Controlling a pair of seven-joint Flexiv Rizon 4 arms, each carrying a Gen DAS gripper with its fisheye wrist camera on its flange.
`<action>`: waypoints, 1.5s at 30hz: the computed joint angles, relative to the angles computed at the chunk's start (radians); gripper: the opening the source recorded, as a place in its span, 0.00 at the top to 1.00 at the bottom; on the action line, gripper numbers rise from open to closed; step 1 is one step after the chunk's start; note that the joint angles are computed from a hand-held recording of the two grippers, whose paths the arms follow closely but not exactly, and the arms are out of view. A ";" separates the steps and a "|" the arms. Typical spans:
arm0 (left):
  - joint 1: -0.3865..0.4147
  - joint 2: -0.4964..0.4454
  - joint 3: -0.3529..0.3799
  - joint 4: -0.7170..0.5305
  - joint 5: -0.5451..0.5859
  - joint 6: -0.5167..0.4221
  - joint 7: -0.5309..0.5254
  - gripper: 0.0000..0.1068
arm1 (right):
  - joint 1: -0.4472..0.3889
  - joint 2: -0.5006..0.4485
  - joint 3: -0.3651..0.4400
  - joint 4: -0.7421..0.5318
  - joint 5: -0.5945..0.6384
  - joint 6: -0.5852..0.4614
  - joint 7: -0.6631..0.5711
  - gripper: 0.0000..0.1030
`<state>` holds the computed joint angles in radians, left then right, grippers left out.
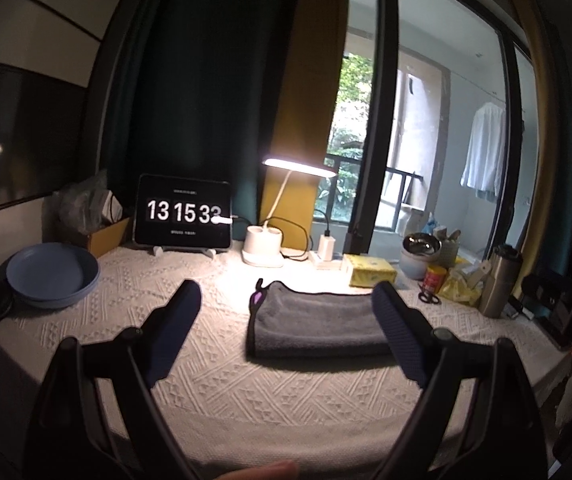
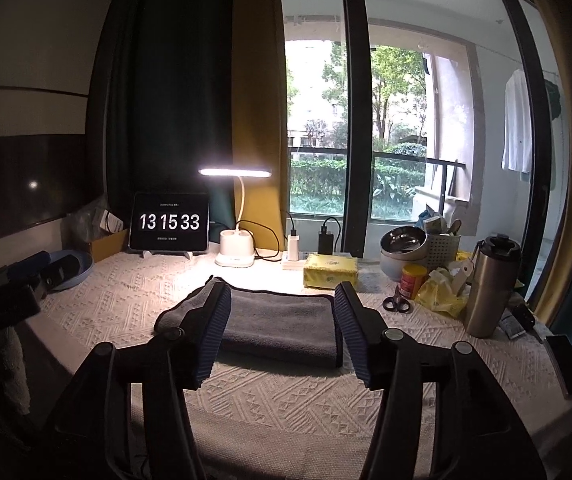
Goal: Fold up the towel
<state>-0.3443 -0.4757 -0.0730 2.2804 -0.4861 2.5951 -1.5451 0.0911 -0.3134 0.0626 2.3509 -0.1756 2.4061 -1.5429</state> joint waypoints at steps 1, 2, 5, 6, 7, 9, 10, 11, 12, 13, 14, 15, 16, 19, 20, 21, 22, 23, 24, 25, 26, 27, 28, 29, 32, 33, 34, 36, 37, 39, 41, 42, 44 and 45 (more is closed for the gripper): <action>-0.001 0.001 0.001 0.000 -0.004 0.001 0.000 0.17 | 0.000 0.000 0.000 -0.001 0.002 0.001 0.002 0.42; -0.002 0.001 0.001 0.000 -0.004 0.003 0.000 0.17 | 0.000 -0.001 0.000 -0.003 0.004 0.001 0.003 0.41; -0.007 0.001 0.000 -0.002 -0.005 -0.003 0.015 0.17 | 0.004 -0.002 -0.002 -0.005 0.009 -0.002 -0.002 0.41; -0.007 0.001 0.000 -0.003 -0.004 -0.009 0.020 0.17 | 0.005 -0.002 -0.002 -0.006 0.010 -0.004 -0.003 0.41; -0.009 0.001 -0.001 -0.005 -0.006 -0.015 0.025 0.17 | 0.007 -0.003 -0.002 -0.005 0.011 -0.005 -0.005 0.41; -0.011 0.001 -0.001 -0.008 -0.010 -0.024 0.031 0.17 | 0.010 -0.003 -0.003 -0.005 0.017 -0.007 -0.009 0.41; -0.013 0.001 -0.001 -0.009 -0.013 -0.025 0.033 0.17 | 0.010 -0.003 -0.003 -0.005 0.019 -0.007 -0.011 0.41; -0.015 0.001 0.000 -0.010 -0.018 -0.026 0.035 0.17 | 0.015 -0.004 -0.004 -0.007 0.027 -0.009 -0.015 0.41; -0.017 0.001 0.000 -0.010 -0.021 -0.026 0.036 0.17 | 0.016 -0.004 -0.005 -0.008 0.031 -0.010 -0.016 0.41; -0.017 0.001 0.000 -0.011 -0.022 -0.026 0.037 0.17 | 0.016 -0.005 -0.005 -0.009 0.034 -0.012 -0.016 0.41; -0.018 0.001 0.000 -0.012 -0.023 -0.027 0.039 0.17 | 0.015 -0.005 -0.005 -0.010 0.034 -0.013 -0.015 0.41; -0.018 0.001 0.000 -0.012 -0.023 -0.029 0.039 0.17 | 0.015 -0.006 -0.006 -0.011 0.036 -0.016 -0.015 0.41; -0.017 0.001 0.000 -0.012 -0.022 -0.030 0.039 0.17 | 0.015 -0.007 -0.006 -0.012 0.037 -0.018 -0.015 0.41; -0.018 0.001 0.001 -0.012 -0.023 -0.028 0.038 0.17 | 0.014 -0.009 -0.006 -0.013 0.036 -0.022 -0.014 0.41; -0.019 0.000 0.001 -0.012 -0.024 -0.027 0.039 0.17 | 0.015 -0.010 -0.006 -0.013 0.037 -0.022 -0.015 0.41; -0.019 0.000 0.001 -0.012 -0.024 -0.027 0.039 0.17 | 0.015 -0.010 -0.006 -0.013 0.038 -0.021 -0.015 0.41; -0.018 0.000 0.000 -0.012 -0.023 -0.028 0.039 0.17 | 0.014 -0.011 -0.005 -0.015 0.036 -0.022 -0.013 0.41; -0.019 0.000 0.000 -0.012 -0.024 -0.028 0.039 0.17 | 0.015 -0.010 -0.005 -0.014 0.037 -0.023 -0.014 0.41; -0.019 0.000 0.000 -0.012 -0.024 -0.028 0.039 0.17 | 0.016 -0.011 -0.006 -0.014 0.039 -0.023 -0.015 0.41; -0.018 0.001 0.000 -0.012 -0.024 -0.030 0.039 0.17 | 0.014 -0.012 -0.005 -0.014 0.037 -0.021 -0.014 0.41; -0.019 0.000 0.001 -0.013 -0.025 -0.028 0.040 0.17 | 0.013 -0.012 -0.005 -0.014 0.035 -0.022 -0.012 0.41; -0.019 0.000 0.001 -0.013 -0.025 -0.028 0.040 0.17 | 0.014 -0.013 -0.005 -0.014 0.037 -0.022 -0.013 0.41; -0.018 0.000 0.000 -0.013 -0.024 -0.030 0.040 0.17 | 0.015 -0.012 -0.006 -0.014 0.038 -0.024 -0.015 0.41; -0.019 0.000 0.000 -0.013 -0.024 -0.030 0.040 0.17 | 0.015 -0.012 -0.006 -0.014 0.038 -0.025 -0.015 0.41; -0.019 -0.001 0.001 -0.010 -0.024 -0.028 0.039 0.17 | 0.013 -0.014 -0.005 -0.015 0.034 -0.026 -0.012 0.41; -0.018 -0.001 0.001 -0.010 -0.023 -0.028 0.039 0.17 | 0.010 -0.016 -0.004 -0.015 0.030 -0.026 -0.009 0.41; -0.019 -0.001 0.001 -0.010 -0.024 -0.028 0.040 0.17 | 0.009 -0.016 -0.004 -0.015 0.029 -0.026 -0.007 0.41; -0.019 -0.002 0.001 -0.011 -0.025 -0.028 0.040 0.17 | 0.009 -0.019 -0.005 -0.016 0.028 -0.026 -0.007 0.41; -0.019 -0.002 0.001 -0.011 -0.025 -0.028 0.040 0.17 | 0.009 -0.019 -0.005 -0.016 0.027 -0.027 -0.006 0.41; -0.019 0.000 0.001 -0.009 -0.025 -0.031 0.041 0.17 | 0.009 -0.019 -0.005 -0.017 0.027 -0.027 -0.005 0.41; -0.017 -0.005 0.002 -0.007 -0.021 -0.027 0.038 0.17 | 0.009 -0.021 -0.005 -0.017 0.026 -0.025 -0.005 0.41; -0.017 -0.005 0.001 -0.008 -0.021 -0.028 0.038 0.17 | 0.010 -0.021 -0.006 -0.018 0.028 -0.025 -0.007 0.41; -0.017 -0.004 0.002 -0.008 -0.021 -0.028 0.039 0.17 | 0.008 -0.020 -0.006 -0.017 0.025 -0.027 -0.005 0.41; -0.017 -0.004 0.002 -0.009 -0.022 -0.029 0.040 0.17 | 0.008 -0.020 -0.006 -0.017 0.025 -0.028 -0.004 0.41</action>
<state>-0.3615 -0.4800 -0.0714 2.2716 -0.5077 2.5665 -1.5055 0.0994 -0.3330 0.0571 2.3335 -0.1504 2.3782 -1.5469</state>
